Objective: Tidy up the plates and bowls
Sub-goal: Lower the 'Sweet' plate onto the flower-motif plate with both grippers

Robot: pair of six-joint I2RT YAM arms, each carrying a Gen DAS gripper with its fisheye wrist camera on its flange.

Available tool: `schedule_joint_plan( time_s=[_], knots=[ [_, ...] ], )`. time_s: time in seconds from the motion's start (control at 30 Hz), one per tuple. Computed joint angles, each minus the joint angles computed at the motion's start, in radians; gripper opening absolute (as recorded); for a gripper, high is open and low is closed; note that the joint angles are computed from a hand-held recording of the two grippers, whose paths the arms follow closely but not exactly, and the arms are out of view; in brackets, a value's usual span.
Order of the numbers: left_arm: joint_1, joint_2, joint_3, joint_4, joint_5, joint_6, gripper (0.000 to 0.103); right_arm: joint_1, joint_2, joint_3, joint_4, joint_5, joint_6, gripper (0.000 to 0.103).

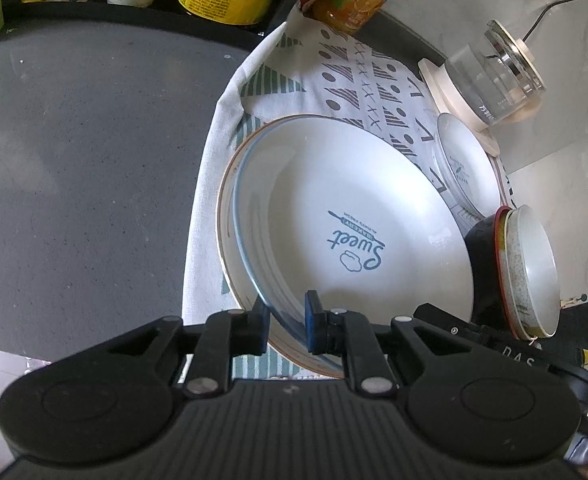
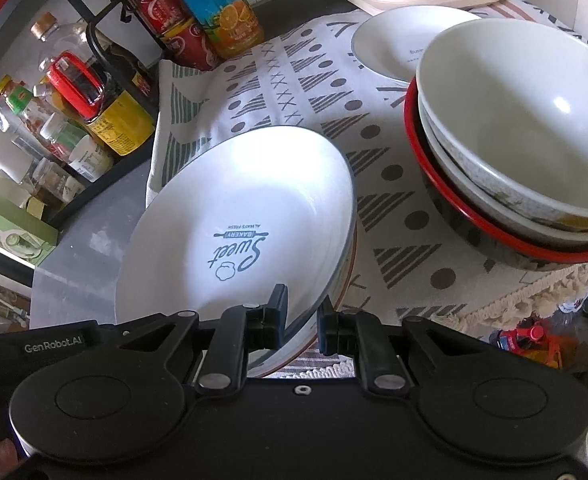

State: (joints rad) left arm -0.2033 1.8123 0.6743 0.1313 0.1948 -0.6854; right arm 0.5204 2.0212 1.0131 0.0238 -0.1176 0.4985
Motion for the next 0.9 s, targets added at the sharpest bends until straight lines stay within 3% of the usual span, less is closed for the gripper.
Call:
schedule_joint_plan(
  time_s=[0.3, 0.4, 0.53, 0.9],
  knots=[
    [0.024, -0.041, -0.014, -0.038, 0.013, 0.027, 0.014, -0.001, 0.016, 0.027, -0.027, 0.001, -0.013, 0.014],
    [0.027, -0.059, -0.017, -0.078, -0.024, 0.033, 0.015, -0.001, 0.023, 0.033, -0.033, 0.002, -0.012, 0.013],
    [0.053, -0.054, -0.041, -0.039, -0.019, 0.03, 0.021, -0.003, 0.026, 0.043, -0.041, -0.004, -0.011, 0.012],
    [0.051, 0.014, -0.014, 0.018, -0.054, 0.033, 0.021, 0.017, 0.026, 0.102, -0.145, 0.046, -0.04, 0.012]
  ],
)
